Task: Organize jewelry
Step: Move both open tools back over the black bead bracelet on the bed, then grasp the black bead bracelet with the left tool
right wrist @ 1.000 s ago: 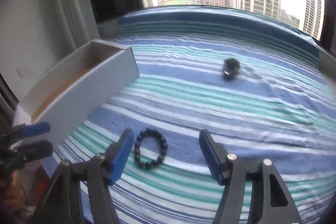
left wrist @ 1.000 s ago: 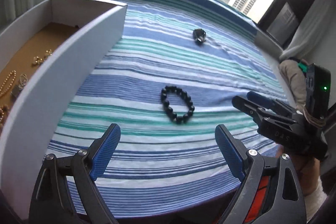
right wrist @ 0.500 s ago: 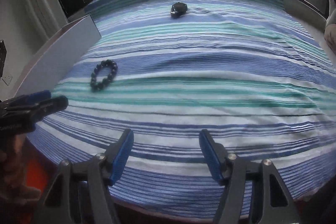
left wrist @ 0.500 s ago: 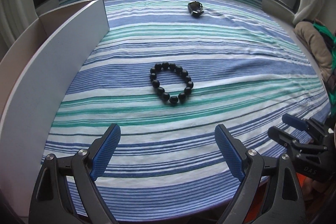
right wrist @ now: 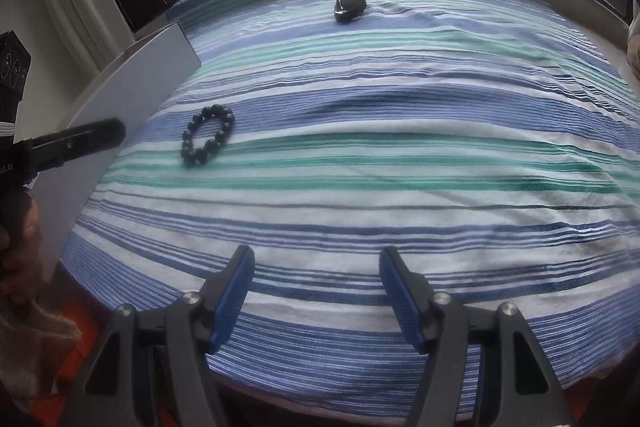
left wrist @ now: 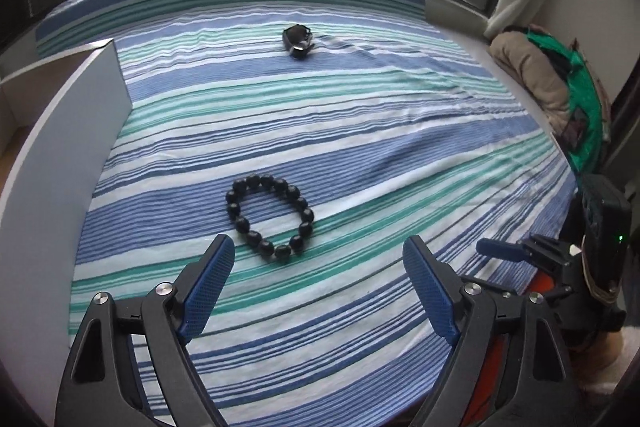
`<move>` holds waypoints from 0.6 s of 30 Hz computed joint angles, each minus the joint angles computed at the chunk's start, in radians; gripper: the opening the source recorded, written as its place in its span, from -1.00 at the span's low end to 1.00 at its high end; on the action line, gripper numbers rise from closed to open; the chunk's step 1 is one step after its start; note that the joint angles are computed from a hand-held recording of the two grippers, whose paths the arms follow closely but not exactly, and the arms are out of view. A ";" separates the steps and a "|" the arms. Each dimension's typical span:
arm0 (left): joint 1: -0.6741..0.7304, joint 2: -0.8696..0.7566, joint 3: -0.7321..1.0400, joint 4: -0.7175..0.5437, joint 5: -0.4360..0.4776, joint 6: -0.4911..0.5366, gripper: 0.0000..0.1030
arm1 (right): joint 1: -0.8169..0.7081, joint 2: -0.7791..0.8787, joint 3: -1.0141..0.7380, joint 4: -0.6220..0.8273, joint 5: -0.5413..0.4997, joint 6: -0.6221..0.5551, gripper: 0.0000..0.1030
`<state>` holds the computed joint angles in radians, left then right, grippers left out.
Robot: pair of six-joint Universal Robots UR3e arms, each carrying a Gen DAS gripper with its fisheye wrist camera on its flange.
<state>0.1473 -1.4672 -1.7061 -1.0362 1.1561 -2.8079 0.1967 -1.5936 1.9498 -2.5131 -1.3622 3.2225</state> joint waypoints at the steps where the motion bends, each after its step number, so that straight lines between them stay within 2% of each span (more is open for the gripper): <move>1: -0.026 -0.046 0.029 0.001 0.012 -0.001 0.50 | -0.002 -0.001 0.001 0.000 0.004 0.001 0.28; 2: -0.052 -0.094 0.059 0.005 0.034 -0.016 0.40 | -0.005 -0.004 0.004 0.000 0.008 -0.001 0.28; 4: -0.081 -0.176 0.109 -0.001 0.048 -0.034 0.04 | -0.010 -0.018 0.012 -0.003 0.011 -0.004 0.28; 7: -0.117 -0.258 0.155 0.013 0.095 -0.064 -0.19 | -0.027 -0.046 0.034 -0.004 0.020 -0.006 0.28; 11: -0.139 -0.309 0.183 0.020 0.161 -0.104 -0.29 | -0.059 -0.076 0.069 -0.004 0.032 -0.003 0.28; 15: -0.139 -0.291 0.139 0.085 0.174 -0.118 -0.32 | -0.083 -0.074 0.072 -0.006 0.051 0.002 0.28; 18: -0.177 -0.286 0.108 0.147 0.240 -0.114 -0.35 | -0.084 -0.050 0.029 0.010 0.053 0.004 0.28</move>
